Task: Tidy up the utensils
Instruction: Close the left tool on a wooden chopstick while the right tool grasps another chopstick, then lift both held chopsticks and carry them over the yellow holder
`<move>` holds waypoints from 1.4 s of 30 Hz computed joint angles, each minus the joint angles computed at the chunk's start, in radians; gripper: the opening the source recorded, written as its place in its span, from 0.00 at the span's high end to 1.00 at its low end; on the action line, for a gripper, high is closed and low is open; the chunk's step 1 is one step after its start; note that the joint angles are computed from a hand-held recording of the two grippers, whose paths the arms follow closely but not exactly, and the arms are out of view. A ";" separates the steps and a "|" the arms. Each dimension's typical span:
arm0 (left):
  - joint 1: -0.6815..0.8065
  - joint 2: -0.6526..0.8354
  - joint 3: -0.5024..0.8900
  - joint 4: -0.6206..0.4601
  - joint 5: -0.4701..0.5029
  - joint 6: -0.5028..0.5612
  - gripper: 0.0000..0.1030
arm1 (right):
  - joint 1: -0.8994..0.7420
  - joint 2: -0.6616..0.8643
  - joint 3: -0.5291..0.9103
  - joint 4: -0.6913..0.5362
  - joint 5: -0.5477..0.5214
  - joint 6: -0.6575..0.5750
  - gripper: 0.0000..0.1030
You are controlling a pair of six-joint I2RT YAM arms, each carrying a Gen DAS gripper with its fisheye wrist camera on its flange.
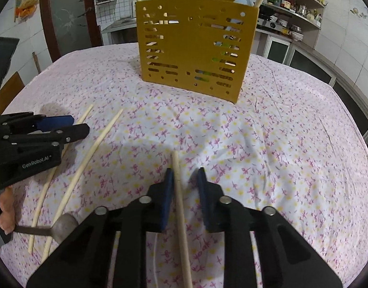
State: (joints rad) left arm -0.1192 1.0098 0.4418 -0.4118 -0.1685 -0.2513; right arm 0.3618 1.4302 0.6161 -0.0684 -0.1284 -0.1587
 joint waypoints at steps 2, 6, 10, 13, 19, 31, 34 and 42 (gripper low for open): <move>0.003 0.030 0.014 0.016 -0.003 0.004 0.78 | -0.003 0.016 0.027 -0.026 -0.007 0.010 0.92; 0.029 0.052 0.032 0.016 0.027 0.016 0.92 | -0.031 0.011 0.050 -0.066 -0.031 0.021 0.94; 0.041 0.069 0.046 0.016 0.045 0.022 0.92 | -0.087 -0.017 0.049 -0.082 -0.069 0.029 0.94; 0.062 0.069 0.057 0.009 0.083 0.026 0.93 | -0.140 -0.032 0.051 -0.094 -0.110 0.030 0.94; 0.071 -0.008 0.075 -0.032 0.113 0.026 0.93 | -0.233 -0.061 0.060 -0.100 -0.200 0.038 0.94; 0.038 -0.234 0.132 -0.167 0.092 0.027 0.95 | -0.303 -0.200 0.056 -0.114 -0.298 0.082 0.94; 0.029 -0.289 0.144 -0.191 0.084 0.029 0.96 | -0.324 -0.244 0.054 -0.118 -0.318 0.087 0.94; 0.004 -0.350 0.182 -0.220 0.081 0.017 0.96 | -0.339 -0.303 0.050 -0.111 -0.330 0.103 0.94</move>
State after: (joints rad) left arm -0.1148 0.6598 0.6236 -0.6315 -0.0875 -0.2338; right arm 0.0224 1.1273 0.6665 -0.1793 -0.4583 -0.0559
